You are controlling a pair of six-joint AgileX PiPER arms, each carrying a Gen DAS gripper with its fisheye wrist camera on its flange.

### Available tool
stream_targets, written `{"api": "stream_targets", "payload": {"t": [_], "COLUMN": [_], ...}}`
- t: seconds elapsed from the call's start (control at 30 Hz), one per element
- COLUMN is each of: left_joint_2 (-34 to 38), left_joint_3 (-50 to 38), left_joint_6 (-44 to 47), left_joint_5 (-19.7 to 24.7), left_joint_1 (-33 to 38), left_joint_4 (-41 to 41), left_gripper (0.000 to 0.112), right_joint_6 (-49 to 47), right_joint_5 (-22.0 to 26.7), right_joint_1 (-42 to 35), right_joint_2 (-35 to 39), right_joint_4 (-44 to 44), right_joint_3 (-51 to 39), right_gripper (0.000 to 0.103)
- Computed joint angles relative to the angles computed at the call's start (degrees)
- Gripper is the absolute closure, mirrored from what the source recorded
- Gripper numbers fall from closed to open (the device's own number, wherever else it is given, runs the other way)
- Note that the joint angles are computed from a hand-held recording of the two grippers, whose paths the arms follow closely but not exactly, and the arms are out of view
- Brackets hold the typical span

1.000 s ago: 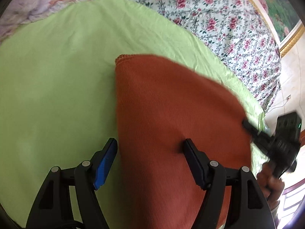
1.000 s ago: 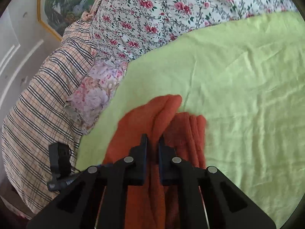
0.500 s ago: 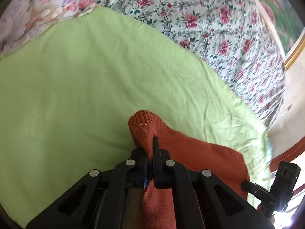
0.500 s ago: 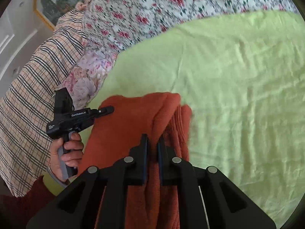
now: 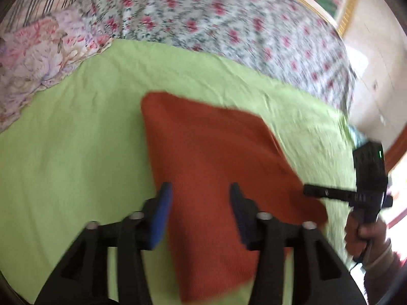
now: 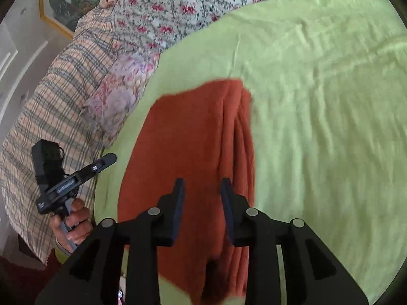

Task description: Fold small clothes

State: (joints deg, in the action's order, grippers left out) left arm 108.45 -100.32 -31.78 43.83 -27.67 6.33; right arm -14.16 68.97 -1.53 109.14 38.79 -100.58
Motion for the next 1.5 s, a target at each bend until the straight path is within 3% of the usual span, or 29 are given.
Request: {"api": "stream_targets", "payload": {"t": [0.17,0.2,0.23,0.27,0.4,0.57,0.6,0.63,0.67,0.7,0.77,0.87,0.93,1.0,1.1,1.17,1.27,1.4,1.5], "left_joint_2": [-4.43,-4.61,-4.77,-5.11,-3.91,-0.96,-0.92,-1.38,-2.40,-3.60,-6.75,-7.39,-6.90,-6.98,-8.95,-12.25,-16.96,-15.17,-11.71], "left_joint_3": [8.81,9.44,10.14,11.11,11.38,10.60,10.99,12.12,13.72,15.65,20.66,22.61,22.26,21.94,23.25,25.33,27.34,23.99,22.19], "left_joint_6": [-8.31,-9.47,-11.06,-13.22,-20.53,-29.02,-30.63,-32.57,-33.21,-33.68,-34.01,-34.17,-34.43,-32.87,-26.19,-20.18,-10.75,-10.20,-6.23], "left_joint_5": [0.38,0.61,1.13,1.81,5.12,13.58,14.48,14.66,13.13,11.01,4.48,2.29,2.92,3.03,1.88,-0.04,-4.90,-6.22,-8.34], "left_joint_1": [-8.26,-9.38,-10.75,-12.42,-17.39,-19.48,-19.15,-18.03,-16.84,-15.34,-12.07,-11.70,-12.29,-11.94,-10.69,-9.72,-8.28,-9.65,-7.76], "left_joint_4": [9.01,10.22,11.81,13.88,23.33,31.23,31.34,30.31,28.79,26.84,22.35,20.95,21.48,20.44,16.31,12.62,5.13,8.82,3.86], "left_gripper": [0.052,0.051,0.049,0.046,0.039,0.039,0.041,0.052,0.072,0.082,0.087,0.093,0.093,0.093,0.090,0.090,0.090,0.082,0.082], "right_joint_6": [-3.89,-3.64,-3.12,-2.55,-1.95,-1.35,-1.33,-1.43,-1.45,-1.40,-1.34,0.23,1.08,0.00,0.21,0.70,-0.78,0.47,4.18], "right_joint_5": [-1.31,-1.81,-2.14,-1.94,-1.56,-0.96,-1.16,-1.38,-1.83,-2.43,-4.30,-7.64,-9.69,-10.54,-8.94,-6.67,-6.50,-5.77,-5.34], "right_joint_1": [0.21,0.79,1.39,1.56,0.69,-1.62,-1.72,-1.65,-1.20,-0.71,0.36,1.94,2.71,1.75,1.16,0.64,-1.49,-1.30,0.86], "right_joint_2": [-7.79,-8.46,-8.52,-8.21,-7.30,-7.73,-8.20,-8.66,-9.03,-9.47,-10.48,-12.06,-11.98,-11.45,-10.82,-10.91,-11.74,-4.98,3.34], "right_joint_4": [1.62,0.78,0.21,0.68,6.14,13.58,13.58,13.24,12.30,10.57,5.84,-4.00,-8.22,-6.74,-6.39,-6.98,-4.66,-2.72,-3.54], "right_joint_3": [12.79,13.43,13.08,12.13,7.56,4.14,4.37,4.93,5.56,6.35,8.60,14.26,17.78,20.38,18.92,16.24,13.79,2.92,-7.18], "right_gripper": [0.072,0.076,0.093,0.098,0.098,0.098,0.098,0.098,0.098,0.098,0.098,0.098,0.099,0.099,0.098,0.093,0.072,0.068,0.068]}}
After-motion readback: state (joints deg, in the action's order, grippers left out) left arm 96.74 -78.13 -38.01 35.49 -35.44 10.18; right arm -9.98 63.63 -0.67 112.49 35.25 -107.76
